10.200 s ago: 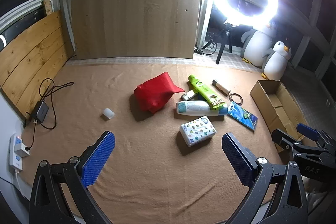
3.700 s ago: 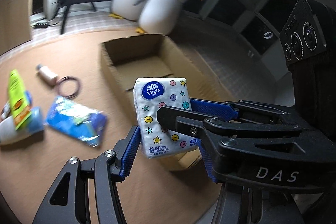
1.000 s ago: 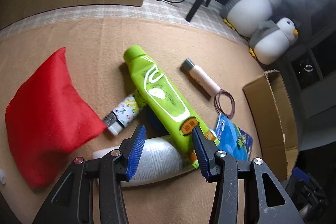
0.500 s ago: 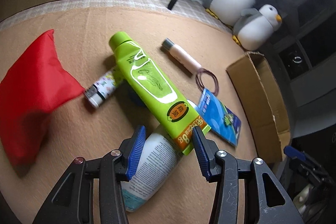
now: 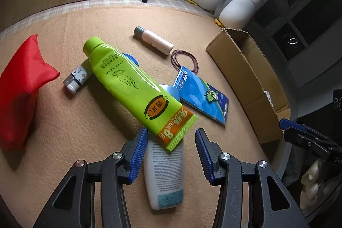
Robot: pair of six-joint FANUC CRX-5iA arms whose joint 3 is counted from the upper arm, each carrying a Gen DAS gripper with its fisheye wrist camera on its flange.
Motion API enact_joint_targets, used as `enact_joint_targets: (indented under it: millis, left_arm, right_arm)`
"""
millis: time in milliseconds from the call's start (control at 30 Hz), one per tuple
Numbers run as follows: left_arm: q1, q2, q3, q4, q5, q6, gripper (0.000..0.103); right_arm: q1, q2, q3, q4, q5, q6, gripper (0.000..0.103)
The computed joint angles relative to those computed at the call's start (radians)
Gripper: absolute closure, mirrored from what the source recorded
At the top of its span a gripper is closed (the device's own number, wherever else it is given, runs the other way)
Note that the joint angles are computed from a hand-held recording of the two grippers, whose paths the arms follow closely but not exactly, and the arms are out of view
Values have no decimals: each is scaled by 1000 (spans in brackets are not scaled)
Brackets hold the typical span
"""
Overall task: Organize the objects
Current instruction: 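Move the right tool to the white lotion bottle with blue cap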
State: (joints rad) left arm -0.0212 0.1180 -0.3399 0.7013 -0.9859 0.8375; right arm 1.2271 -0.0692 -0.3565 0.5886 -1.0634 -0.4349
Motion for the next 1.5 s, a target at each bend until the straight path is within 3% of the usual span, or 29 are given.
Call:
enact_joint_targets:
  millis: [500,767,933,1167,1500]
  left_arm:
    - [-72,-6,-19,-31,24,-6,50]
    - [-62,-14,-42,-16,30,6,50]
    - [-56,-25,-71,6,34,1,50]
    - [-56,-31,-98,37,38,-10,52]
    - [-76,-55,-131,47,34,-6,53]
  right_arm:
    - [-23,1,-1,-26,33,48,43]
    - [-137,62,33,-142,235,249,44]
    - [-203,115,70,-282,319,372,54]
    - [-235,156,107,-388,381,477,71]
    - [-205,135,78,-380,401,451,74]
